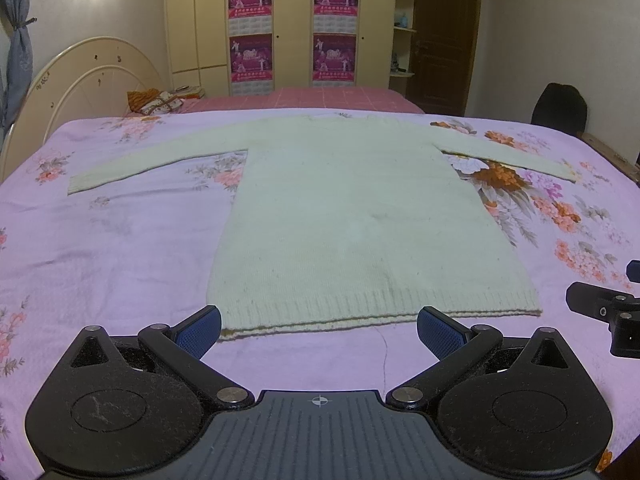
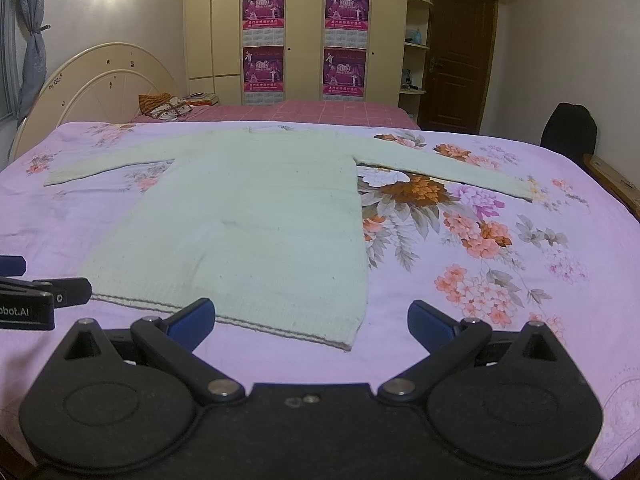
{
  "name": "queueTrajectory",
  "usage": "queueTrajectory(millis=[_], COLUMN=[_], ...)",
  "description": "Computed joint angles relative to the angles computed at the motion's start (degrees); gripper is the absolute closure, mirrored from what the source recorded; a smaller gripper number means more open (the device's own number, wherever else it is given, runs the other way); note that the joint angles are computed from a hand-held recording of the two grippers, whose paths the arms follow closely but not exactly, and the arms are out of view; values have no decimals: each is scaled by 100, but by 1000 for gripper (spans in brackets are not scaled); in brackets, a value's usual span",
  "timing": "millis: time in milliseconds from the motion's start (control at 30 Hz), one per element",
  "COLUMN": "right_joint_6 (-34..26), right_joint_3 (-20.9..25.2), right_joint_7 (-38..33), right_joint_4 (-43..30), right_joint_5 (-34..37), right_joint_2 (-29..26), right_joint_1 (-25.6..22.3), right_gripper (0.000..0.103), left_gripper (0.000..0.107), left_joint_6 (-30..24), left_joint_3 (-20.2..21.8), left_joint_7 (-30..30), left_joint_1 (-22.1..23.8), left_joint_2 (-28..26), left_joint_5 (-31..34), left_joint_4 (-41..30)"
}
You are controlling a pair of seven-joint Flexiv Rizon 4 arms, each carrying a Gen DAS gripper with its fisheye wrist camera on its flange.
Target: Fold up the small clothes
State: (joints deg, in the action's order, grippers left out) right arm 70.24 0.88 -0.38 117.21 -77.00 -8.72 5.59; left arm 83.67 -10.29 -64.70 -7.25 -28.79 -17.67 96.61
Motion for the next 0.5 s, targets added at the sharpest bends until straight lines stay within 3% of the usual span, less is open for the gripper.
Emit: queueTrajectory(millis=[500], right_joint_6=[67], right_joint_3=[-7], right_joint_7=[50], right_joint_4=[53], right_joint_5=[-70], right_joint_2=[32], right_joint_1=[-55], right_gripper=[1], left_gripper=[4], left_joint_6=[-4], left_joint_3=[40], left_joint_7=[-37], left_joint_1=[-32], left_joint_2=[10], left_joint_5=[40], left_joint_4=[11])
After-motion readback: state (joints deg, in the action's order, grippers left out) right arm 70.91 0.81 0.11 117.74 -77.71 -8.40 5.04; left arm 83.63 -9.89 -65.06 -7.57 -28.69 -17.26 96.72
